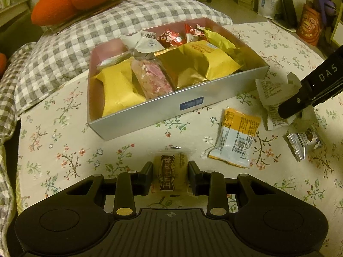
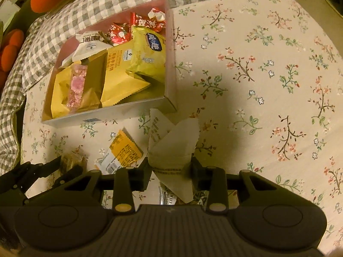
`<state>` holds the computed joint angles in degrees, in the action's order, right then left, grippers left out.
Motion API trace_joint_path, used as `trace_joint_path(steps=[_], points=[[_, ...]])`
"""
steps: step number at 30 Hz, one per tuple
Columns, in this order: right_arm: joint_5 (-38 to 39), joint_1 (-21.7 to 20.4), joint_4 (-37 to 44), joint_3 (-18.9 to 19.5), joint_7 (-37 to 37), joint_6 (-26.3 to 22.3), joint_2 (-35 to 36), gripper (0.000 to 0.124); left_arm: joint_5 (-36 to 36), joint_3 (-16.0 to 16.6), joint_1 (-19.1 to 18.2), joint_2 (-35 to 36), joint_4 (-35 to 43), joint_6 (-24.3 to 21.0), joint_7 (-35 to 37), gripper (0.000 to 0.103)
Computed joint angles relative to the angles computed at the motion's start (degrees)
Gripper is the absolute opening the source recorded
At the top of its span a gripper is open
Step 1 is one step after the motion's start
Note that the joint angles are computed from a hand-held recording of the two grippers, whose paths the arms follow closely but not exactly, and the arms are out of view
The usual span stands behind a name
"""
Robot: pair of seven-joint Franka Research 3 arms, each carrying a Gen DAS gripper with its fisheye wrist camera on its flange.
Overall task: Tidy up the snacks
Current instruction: 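Grasp a small clear cake pack with the left gripper while the right grasps a white wrapper, then carry the cake pack and white wrapper into the box and open both grippers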
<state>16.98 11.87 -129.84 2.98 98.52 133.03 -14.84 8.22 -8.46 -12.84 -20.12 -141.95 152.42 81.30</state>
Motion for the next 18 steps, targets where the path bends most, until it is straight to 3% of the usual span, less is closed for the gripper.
trace_joint_path(steps=[8, 18], points=[[-0.21, -0.07, 0.37, -0.13, -0.63, -0.56, -0.96, 0.034, 1.05, -0.6, 0.67, -0.19, 0.41, -0.77, -1.69, 0.032], [-2.02, -0.62, -0.3, 0.16, -1.43, 0.84, -3.26, 0.034, -2.21, 1.75, 0.41, -2.42, -0.06, 1.15, -1.03, 0.032]])
